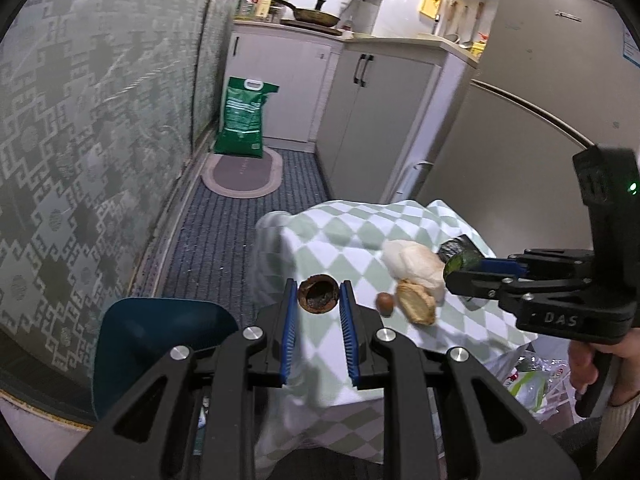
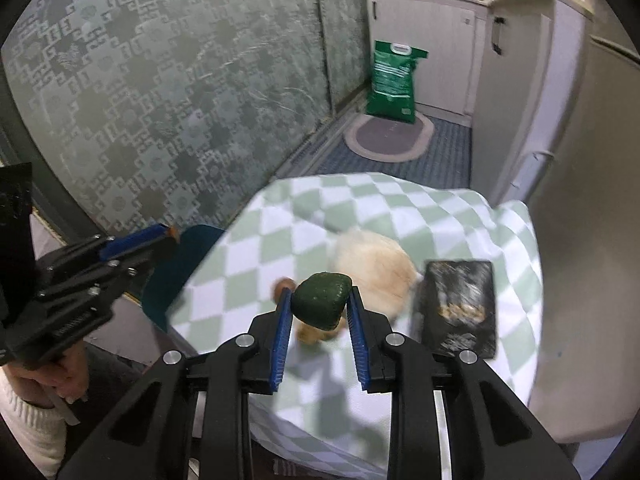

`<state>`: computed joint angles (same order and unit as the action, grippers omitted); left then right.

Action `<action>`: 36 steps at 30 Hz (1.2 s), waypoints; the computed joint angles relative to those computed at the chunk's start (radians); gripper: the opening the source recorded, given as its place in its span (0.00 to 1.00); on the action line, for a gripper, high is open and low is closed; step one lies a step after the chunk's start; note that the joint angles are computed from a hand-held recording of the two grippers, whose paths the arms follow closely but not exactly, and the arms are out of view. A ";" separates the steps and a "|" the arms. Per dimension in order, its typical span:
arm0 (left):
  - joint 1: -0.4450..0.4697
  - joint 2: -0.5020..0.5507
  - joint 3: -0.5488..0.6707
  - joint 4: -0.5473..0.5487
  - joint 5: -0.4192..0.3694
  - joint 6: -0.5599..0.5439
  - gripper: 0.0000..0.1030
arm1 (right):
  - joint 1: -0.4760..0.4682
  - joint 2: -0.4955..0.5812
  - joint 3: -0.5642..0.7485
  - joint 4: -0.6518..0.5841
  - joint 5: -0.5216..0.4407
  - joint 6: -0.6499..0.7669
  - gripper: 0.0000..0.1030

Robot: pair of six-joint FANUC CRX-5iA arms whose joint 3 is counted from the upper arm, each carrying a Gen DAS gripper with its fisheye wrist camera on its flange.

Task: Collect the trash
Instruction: 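Grasp and lift the brown nut shell with the left gripper while the right gripper grasps the green lime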

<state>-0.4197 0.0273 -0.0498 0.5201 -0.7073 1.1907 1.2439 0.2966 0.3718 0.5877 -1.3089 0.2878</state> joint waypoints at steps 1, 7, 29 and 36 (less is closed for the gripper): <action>0.006 -0.004 -0.001 -0.009 0.000 0.002 0.22 | -0.003 0.014 0.021 -0.003 0.006 0.016 0.27; 0.043 -0.020 -0.012 -0.034 -0.004 0.022 0.22 | -0.013 0.085 0.134 -0.024 0.011 0.087 0.27; 0.168 -0.032 -0.039 -0.057 -0.072 0.021 0.22 | -0.053 0.388 0.619 -0.150 -0.074 0.334 0.27; 0.195 -0.009 -0.031 -0.091 -0.105 0.037 0.22 | -0.064 0.553 0.913 -0.219 -0.201 0.440 0.27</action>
